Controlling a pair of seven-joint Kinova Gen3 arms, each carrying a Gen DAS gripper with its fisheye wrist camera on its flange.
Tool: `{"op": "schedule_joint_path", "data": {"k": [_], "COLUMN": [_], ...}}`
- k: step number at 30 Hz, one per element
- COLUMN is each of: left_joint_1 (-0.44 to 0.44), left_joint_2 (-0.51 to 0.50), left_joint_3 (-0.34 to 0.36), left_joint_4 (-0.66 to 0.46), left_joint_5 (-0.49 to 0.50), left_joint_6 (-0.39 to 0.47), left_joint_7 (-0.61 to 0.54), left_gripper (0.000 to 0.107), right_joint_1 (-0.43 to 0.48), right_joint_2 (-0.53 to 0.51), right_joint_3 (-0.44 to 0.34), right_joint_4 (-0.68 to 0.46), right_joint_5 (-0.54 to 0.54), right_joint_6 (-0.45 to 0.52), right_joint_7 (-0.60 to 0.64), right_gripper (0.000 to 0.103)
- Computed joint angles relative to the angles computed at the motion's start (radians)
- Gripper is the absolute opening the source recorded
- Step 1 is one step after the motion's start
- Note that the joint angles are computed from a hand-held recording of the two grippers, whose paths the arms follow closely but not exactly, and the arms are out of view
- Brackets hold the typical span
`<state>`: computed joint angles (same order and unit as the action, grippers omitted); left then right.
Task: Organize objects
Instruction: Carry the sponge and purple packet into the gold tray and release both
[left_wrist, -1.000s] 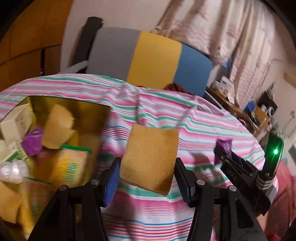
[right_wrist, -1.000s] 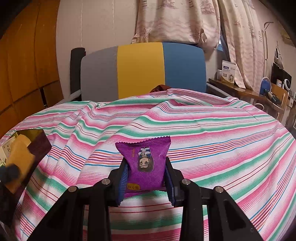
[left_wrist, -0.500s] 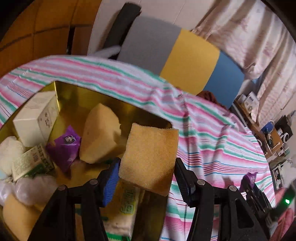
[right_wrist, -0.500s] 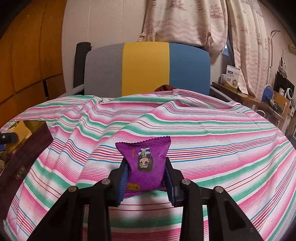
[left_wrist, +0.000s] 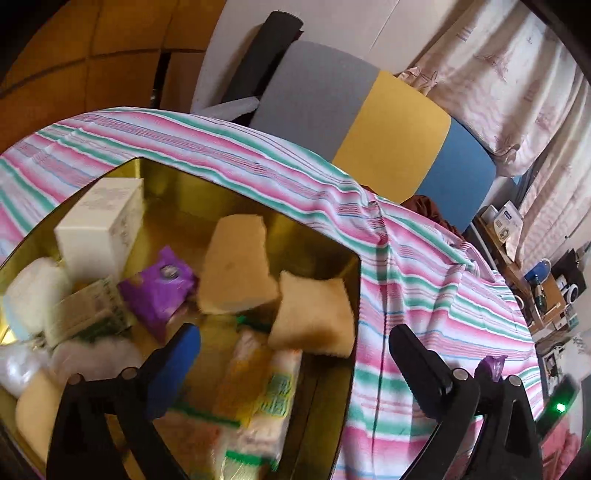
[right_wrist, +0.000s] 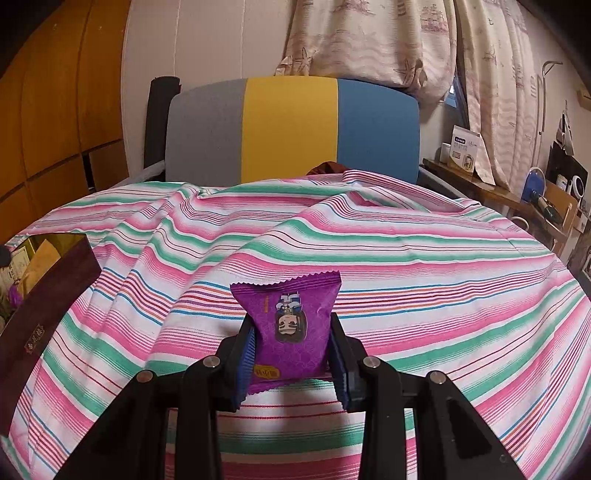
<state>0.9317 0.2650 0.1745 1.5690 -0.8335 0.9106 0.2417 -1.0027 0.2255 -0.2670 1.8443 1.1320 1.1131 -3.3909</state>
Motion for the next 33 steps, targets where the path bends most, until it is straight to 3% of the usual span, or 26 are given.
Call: {"op": "schedule_joint_path", "data": {"k": [13, 21, 24, 27, 33], "left_joint_1": [0.043, 0.050, 0.062, 0.070, 0.065], "left_joint_2": [-0.093, -0.111, -0.108, -0.112, -0.136], "left_joint_3": [0.086, 0.140, 0.151, 0.157, 0.171], "left_joint_4": [0.114, 0.132, 0.128, 0.128, 0.151], "left_joint_5": [-0.059, -0.087, -0.098, -0.095, -0.078], "left_joint_6": [0.098, 0.194, 0.236, 0.269, 0.307], "left_joint_7": [0.050, 0.070, 0.078, 0.085, 0.108], "left_gripper": [0.103, 0.103, 0.103, 0.103, 0.103], "right_joint_1": [0.012, -0.002, -0.009, -0.025, -0.082], "right_joint_2": [-0.008, -0.028, -0.018, 0.010, 0.077], "right_joint_3": [-0.004, -0.024, -0.025, -0.017, 0.019], "right_joint_4": [-0.018, -0.066, -0.104, -0.159, -0.283], "right_joint_5": [-0.023, -0.036, -0.037, -0.051, -0.116], "right_joint_6": [-0.038, -0.178, -0.276, -0.350, -0.399], "right_joint_7": [0.071, 0.070, 0.095, 0.155, 0.288], "right_gripper": [0.035, 0.035, 0.035, 0.035, 0.035]}}
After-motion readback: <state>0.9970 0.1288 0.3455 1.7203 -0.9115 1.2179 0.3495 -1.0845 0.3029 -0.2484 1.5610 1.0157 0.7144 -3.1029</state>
